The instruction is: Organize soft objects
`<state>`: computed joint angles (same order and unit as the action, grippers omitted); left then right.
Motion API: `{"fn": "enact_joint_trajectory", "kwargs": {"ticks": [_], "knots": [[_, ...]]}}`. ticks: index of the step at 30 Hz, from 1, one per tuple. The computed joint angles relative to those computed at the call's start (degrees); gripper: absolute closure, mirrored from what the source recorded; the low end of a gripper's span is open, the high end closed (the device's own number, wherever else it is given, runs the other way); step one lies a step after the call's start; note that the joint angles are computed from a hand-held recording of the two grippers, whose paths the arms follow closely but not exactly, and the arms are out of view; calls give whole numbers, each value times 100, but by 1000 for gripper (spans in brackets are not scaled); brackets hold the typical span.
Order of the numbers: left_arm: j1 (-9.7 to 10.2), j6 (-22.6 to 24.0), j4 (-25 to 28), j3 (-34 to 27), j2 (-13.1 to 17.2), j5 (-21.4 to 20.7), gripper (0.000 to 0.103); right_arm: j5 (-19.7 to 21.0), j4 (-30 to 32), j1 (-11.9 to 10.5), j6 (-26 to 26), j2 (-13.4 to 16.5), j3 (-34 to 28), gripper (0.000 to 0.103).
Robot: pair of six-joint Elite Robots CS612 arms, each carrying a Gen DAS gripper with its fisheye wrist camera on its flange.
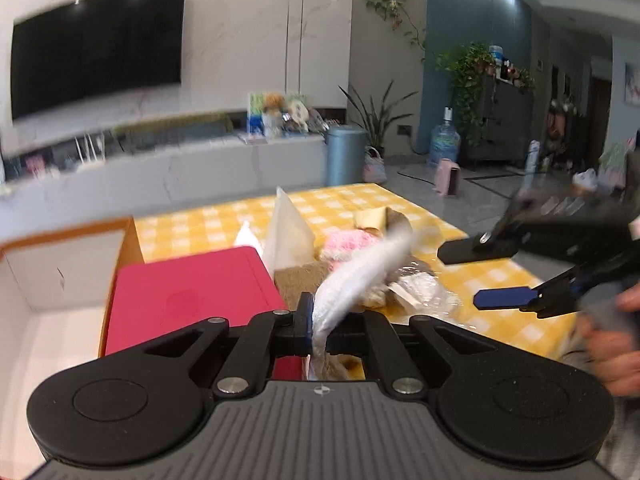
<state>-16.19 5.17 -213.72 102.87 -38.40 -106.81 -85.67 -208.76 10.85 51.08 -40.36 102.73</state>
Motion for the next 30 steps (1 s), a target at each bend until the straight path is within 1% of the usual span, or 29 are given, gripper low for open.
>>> {"fn": "enact_joint_trajectory", "kwargs": {"ticks": [1, 2, 3, 5, 6, 8, 10, 11, 13, 15, 16, 18, 19, 21, 23, 24, 27, 30], "knots": [[84, -142, 60, -31, -6, -238, 97, -378, 311, 59, 7, -39, -38, 16], [147, -299, 60, -69, -2, -411, 97, -584, 622, 85, 4, -71, -76, 9], [199, -490, 26, -93, 1, -535, 97, -674, 929, 101, -15, -88, -137, 6], [304, -809, 85, -188, 12, -797, 97, -837, 1409, 147, -128, -83, -273, 6], [341, -902, 118, -215, 6, -879, 97, -988, 1638, 190, -270, -75, -356, 6], [390, -953, 124, -273, 10, -943, 97, -1430, 2118, 300, -681, -49, -540, 6], [384, -959, 42, -268, 7, -939, 97, -1740, 2562, 377, -983, -14, -714, 6], [407, -956, 3, -278, 10, -1003, 97, -1807, 2709, 396, -1040, 0, -769, 6], [453, -949, -155, -328, 56, -1201, 97, -1805, 3041, 393, -1067, 14, -857, 7], [456, -870, -110, -318, 32, -1166, 97, -1752, 3442, 368, -961, 9, -925, 20], [436, -829, -81, -271, 3, -1082, 97, -1622, 3424, 337, -919, 11, -908, 21], [426, -873, -120, -241, -3, -979, 97, -1339, 3193, 296, -972, 39, -871, 34], [426, -907, -143, -222, -9, -980, 97, -1322, 3164, 300, -1021, 37, -861, 35], [449, -1002, -89, -236, -16, -986, 97, -1415, 3151, 345, -1140, 21, -855, 39], [458, -1047, -6, -222, -48, -935, 97, -1375, 2996, 359, -1257, 1, -805, 44], [461, -1032, 33, -194, -77, -877, 97, -1361, 2920, 366, -1282, -22, -768, 45], [436, -1030, 220, -106, -193, -533, 97, -1407, 2541, 409, -1388, -119, -584, 45], [461, -1128, 451, -55, -290, -370, 97, -1414, 2202, 435, -1424, -207, -412, 46]]}}
